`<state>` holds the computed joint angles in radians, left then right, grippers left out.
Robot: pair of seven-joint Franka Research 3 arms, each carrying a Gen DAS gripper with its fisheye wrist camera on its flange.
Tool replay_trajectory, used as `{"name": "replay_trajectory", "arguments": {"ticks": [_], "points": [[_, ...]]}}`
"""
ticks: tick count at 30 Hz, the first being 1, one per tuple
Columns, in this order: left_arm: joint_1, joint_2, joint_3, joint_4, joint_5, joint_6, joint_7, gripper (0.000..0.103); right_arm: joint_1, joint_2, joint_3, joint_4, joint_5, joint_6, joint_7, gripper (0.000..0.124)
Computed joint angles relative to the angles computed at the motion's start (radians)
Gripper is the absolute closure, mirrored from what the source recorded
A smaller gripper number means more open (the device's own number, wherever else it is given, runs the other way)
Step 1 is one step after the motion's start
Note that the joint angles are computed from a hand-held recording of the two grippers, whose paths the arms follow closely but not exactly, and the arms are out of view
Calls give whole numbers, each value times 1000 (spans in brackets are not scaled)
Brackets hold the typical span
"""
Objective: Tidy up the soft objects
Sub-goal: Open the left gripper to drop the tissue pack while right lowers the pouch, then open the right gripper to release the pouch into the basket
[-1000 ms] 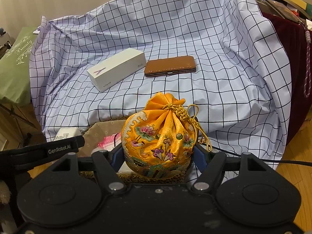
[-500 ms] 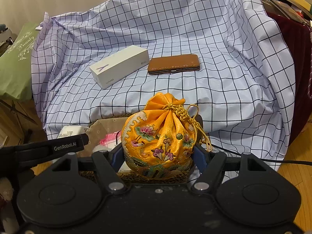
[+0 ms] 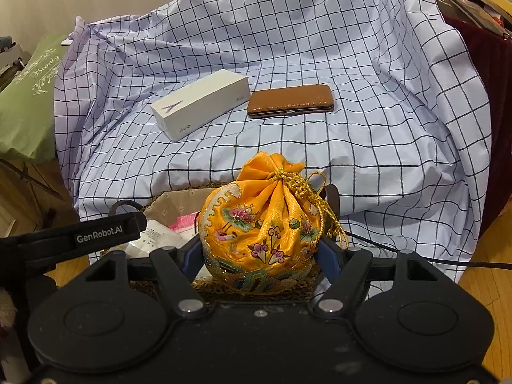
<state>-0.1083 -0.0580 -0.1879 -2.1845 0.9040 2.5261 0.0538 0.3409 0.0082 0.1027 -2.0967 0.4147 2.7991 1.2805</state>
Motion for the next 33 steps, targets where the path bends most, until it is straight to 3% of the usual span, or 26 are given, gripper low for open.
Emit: {"name": "replay_trajectory", "arguments": {"ticks": [11,33], "points": [[-2,-4,-2,-5,0,-2,-2,27,3,-4,1,-6,28,13,-35,48],[-5,-12,-6,-11,-2,-12,16,26,-2,-4,-2,-10,-58,14,49,48]]}}
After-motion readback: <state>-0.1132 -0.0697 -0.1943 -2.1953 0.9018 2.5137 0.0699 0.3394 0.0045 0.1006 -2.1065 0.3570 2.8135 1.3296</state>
